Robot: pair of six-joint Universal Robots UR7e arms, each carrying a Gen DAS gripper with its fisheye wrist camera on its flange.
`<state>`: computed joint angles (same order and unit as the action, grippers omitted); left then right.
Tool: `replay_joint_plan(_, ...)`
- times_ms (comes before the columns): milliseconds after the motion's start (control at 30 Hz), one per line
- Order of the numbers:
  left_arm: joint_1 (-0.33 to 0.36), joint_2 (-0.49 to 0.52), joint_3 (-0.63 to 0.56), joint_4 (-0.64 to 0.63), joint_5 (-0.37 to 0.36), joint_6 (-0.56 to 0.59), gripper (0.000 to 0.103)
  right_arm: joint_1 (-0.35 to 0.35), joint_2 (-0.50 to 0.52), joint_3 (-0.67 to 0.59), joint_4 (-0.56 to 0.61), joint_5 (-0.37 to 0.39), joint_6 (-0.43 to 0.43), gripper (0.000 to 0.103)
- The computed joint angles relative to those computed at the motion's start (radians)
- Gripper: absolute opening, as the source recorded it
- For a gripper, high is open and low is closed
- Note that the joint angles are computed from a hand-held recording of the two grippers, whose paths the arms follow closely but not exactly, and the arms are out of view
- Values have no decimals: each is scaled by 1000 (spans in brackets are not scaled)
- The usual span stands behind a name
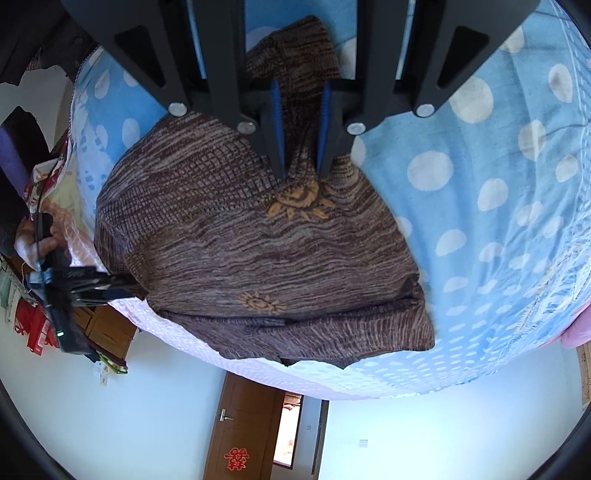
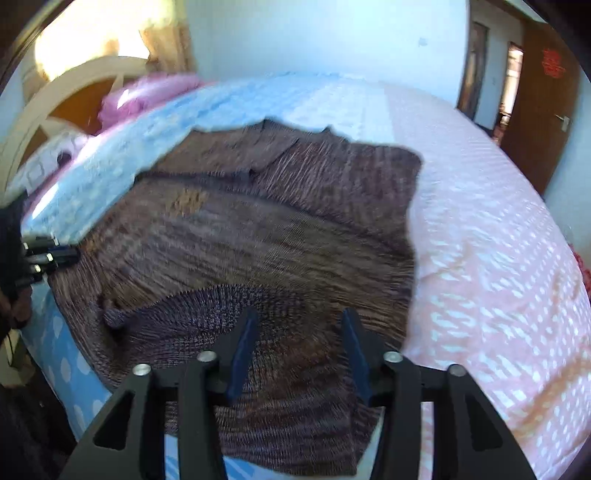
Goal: Fold small clothes
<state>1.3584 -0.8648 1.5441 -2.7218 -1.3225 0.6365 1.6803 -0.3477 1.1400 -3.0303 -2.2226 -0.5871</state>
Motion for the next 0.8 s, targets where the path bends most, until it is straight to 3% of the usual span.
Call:
replay_joint_plan(67,-1,-1,-1,4,4,-6,17,2,34,-48,37,-44,4,51)
replay_joint_plan(100,-2,-3,1,3,6,-7,16,1,26,-33,22,-13,7,35)
replay_joint_plan(133,-3,-5,6,-3,10,-6,12,1,19,-22,23,3,16,5)
replay_joint_plan(200,-4,-15,14,-8,1,-9,8,11,13,7,-37,-5,-4,5)
replay_joint_plan(300,1,-48,22,-19,-71,-43,8,24,-39,99,-144,19,13,5)
replay_joint_plan(433,0,-74,2,-42,-144,-94,8,27,-134,218,-291,112,119,5)
replay_joint_plan(533,-2,-64,-36,-65,-167,-128,7,29,-157,237,-362,137,179,5)
replay_joint_plan(800,-9,50,-232,-2,-97,-226,7,32,-91,100,-337,88,203,5)
